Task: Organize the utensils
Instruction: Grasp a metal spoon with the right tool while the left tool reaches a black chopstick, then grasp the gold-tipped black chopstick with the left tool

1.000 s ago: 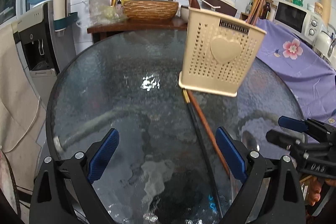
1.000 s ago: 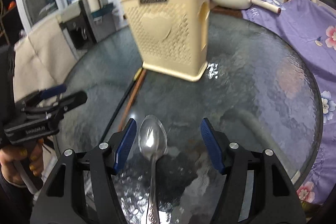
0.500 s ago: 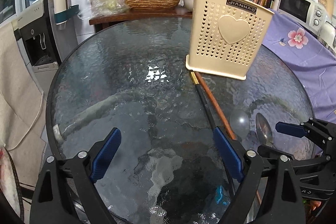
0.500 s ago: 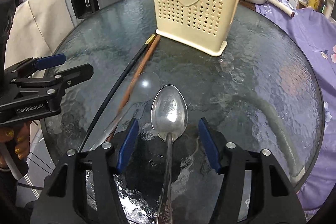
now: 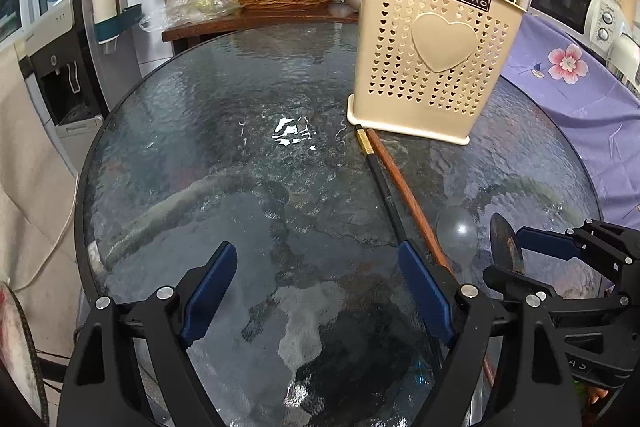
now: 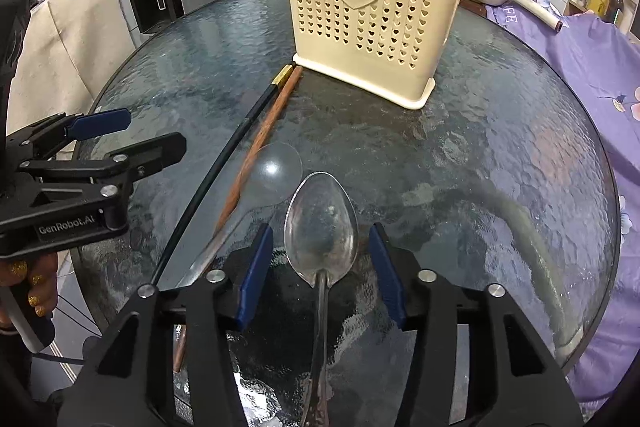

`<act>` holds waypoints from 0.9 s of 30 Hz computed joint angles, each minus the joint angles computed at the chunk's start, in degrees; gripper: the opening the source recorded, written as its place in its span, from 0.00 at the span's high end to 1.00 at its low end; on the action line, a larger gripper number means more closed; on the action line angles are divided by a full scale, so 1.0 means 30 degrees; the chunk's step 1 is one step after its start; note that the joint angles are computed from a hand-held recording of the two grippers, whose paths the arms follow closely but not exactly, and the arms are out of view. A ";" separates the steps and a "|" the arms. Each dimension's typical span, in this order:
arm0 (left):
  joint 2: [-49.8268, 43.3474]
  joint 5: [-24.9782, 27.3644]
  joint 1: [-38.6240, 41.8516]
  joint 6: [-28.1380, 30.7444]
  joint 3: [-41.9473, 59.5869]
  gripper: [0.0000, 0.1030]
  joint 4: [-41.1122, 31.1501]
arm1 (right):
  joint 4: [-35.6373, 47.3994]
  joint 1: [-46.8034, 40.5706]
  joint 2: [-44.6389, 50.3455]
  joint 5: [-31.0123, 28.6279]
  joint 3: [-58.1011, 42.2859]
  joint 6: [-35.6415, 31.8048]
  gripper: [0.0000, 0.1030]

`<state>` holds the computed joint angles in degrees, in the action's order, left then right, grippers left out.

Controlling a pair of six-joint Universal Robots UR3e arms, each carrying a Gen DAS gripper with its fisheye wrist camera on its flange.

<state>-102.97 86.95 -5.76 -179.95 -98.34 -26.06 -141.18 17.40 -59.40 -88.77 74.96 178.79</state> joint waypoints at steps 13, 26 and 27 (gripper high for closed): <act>-0.2488 -0.0688 -0.0550 -0.0160 0.4055 0.40 -0.2848 | 0.0497 -0.0173 -0.0021 0.0108 -0.0270 -0.0086 0.63; -0.4103 -0.0107 -0.1121 0.0596 0.6428 0.60 -0.4189 | 0.0042 -0.0248 -0.0317 0.0073 0.0317 -0.0026 0.63; -0.4319 0.0104 -0.1208 0.0703 0.6737 0.60 -0.4292 | 0.0061 -0.0223 -0.0294 0.0044 0.0289 -0.0003 0.63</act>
